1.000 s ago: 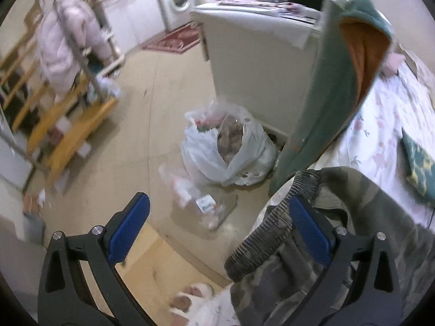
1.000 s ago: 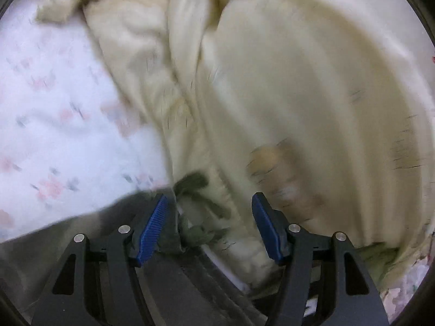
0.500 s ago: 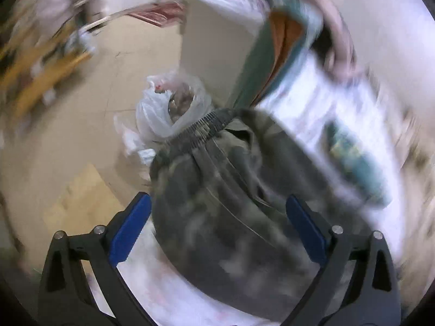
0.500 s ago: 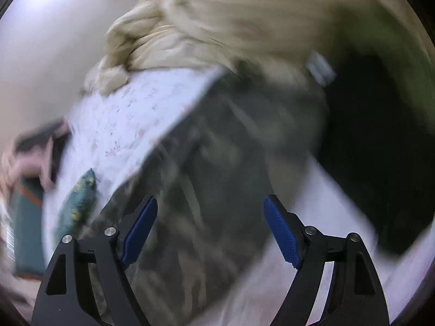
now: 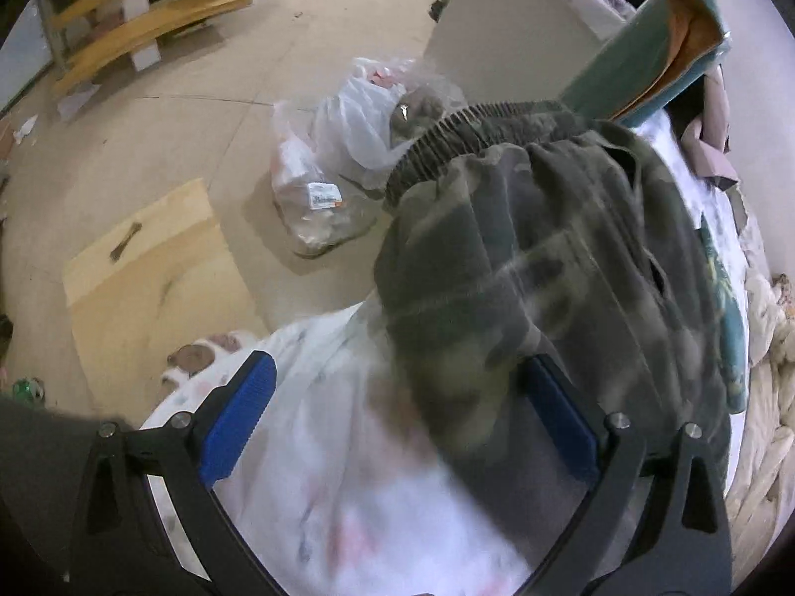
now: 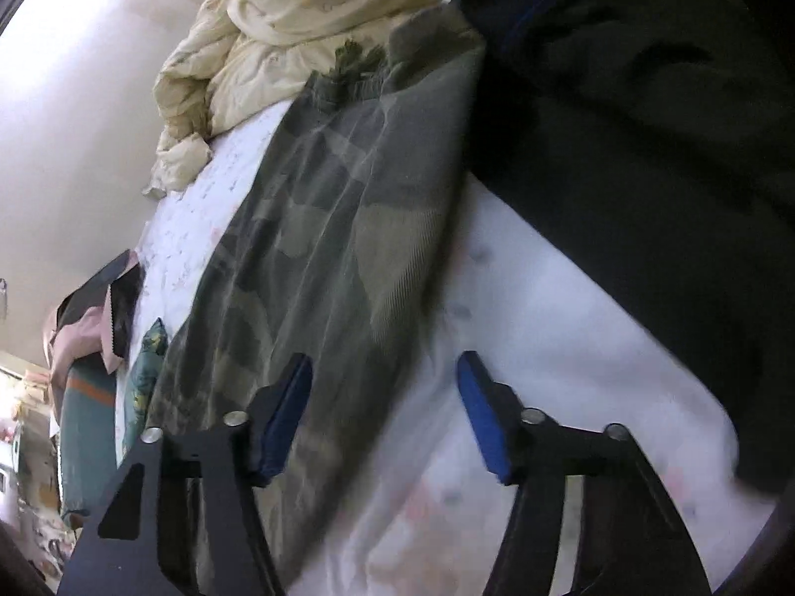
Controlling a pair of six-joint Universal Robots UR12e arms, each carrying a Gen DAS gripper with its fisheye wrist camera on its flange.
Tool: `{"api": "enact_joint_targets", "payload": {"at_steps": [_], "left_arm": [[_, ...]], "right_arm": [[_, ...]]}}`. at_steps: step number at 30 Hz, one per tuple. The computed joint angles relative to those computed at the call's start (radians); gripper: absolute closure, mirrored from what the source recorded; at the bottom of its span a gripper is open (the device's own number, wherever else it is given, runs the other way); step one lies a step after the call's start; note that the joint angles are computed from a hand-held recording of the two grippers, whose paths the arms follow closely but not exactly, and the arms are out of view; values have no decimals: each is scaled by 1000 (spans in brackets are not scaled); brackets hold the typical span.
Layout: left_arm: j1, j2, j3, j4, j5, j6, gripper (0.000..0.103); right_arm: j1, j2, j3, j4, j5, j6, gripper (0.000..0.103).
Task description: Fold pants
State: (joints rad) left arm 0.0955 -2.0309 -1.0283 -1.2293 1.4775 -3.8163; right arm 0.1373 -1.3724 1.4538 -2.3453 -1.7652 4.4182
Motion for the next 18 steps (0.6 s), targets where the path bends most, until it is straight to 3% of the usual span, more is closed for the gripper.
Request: {"api": "enact_joint_targets", "payload": {"at_steps": [3,5,7,12,13,14,15,16,18], "left_arm": [[16,-19,-4,54,-75,-48,4],[22,-50,29,25,-136,-44,4],[18,-70,50,6,-137,-14,2],[17,-81,47,67,-150,-27,3],[17,-79,37,91,-159,-26,8],[18,-77,30,115,-175,-12,24],[17,-73,22,137,-189,0,35],[15,-70,20,152,-192,24,49],[2,-75,47,137,-144,72,69]], "right_arm": [[-19,5,26,-93,-6,5,47],[-31,9,35,-137,-16,7,47],[-36,19,28,-149,-44,-14,47],[-49,50,-5,-133,-75,-83,47],[-53,53,-6,-139,-78,-88,49],[-55,54,-6,-143,-83,-91,59],[-59,55,-10,-126,-85,-88,72],[-63,56,-15,-102,-80,-82,94],[-74,46,7,-142,-39,-68,96]]}}
